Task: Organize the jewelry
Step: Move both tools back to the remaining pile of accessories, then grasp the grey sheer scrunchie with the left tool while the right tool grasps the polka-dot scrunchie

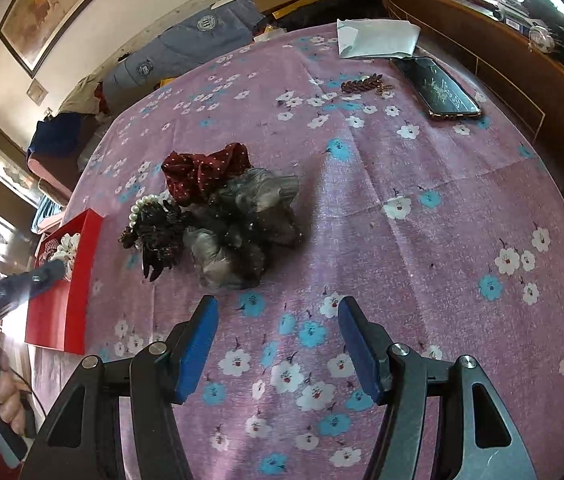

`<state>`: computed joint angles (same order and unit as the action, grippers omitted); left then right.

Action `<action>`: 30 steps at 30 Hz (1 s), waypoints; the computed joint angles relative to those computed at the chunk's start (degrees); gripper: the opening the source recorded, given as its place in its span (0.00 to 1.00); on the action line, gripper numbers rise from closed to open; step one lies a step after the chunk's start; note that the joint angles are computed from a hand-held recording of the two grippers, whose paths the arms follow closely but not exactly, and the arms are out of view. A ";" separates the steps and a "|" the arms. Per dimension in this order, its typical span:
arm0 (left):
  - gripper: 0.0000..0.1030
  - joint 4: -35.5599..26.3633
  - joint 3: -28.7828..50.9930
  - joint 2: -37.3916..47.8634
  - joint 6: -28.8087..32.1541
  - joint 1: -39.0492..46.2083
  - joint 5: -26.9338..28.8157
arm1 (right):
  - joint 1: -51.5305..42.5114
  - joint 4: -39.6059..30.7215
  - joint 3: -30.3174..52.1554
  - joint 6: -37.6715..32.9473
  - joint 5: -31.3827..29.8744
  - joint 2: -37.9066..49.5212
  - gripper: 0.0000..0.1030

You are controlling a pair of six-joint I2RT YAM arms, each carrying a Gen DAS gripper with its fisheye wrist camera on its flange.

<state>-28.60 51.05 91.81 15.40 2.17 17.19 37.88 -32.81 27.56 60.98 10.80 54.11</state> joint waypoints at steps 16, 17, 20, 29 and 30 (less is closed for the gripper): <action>0.57 5.15 11.75 12.80 0.17 -8.19 -4.26 | -14.83 13.39 11.32 -22.46 -9.92 16.76 0.66; 0.57 5.20 11.88 12.89 0.65 -8.87 -4.20 | -15.32 14.31 12.61 -23.98 -10.58 19.14 0.67; 0.57 4.63 12.95 14.50 1.89 -11.01 -4.64 | -16.63 16.85 15.76 -27.07 -12.84 26.26 0.67; 0.29 4.70 10.09 16.08 -1.04 -12.98 -4.84 | -19.90 21.26 19.05 -28.23 -19.36 37.12 0.26; 0.23 4.75 9.75 16.06 -1.62 -12.60 -3.79 | -20.05 21.30 19.01 -28.18 -19.87 37.06 0.18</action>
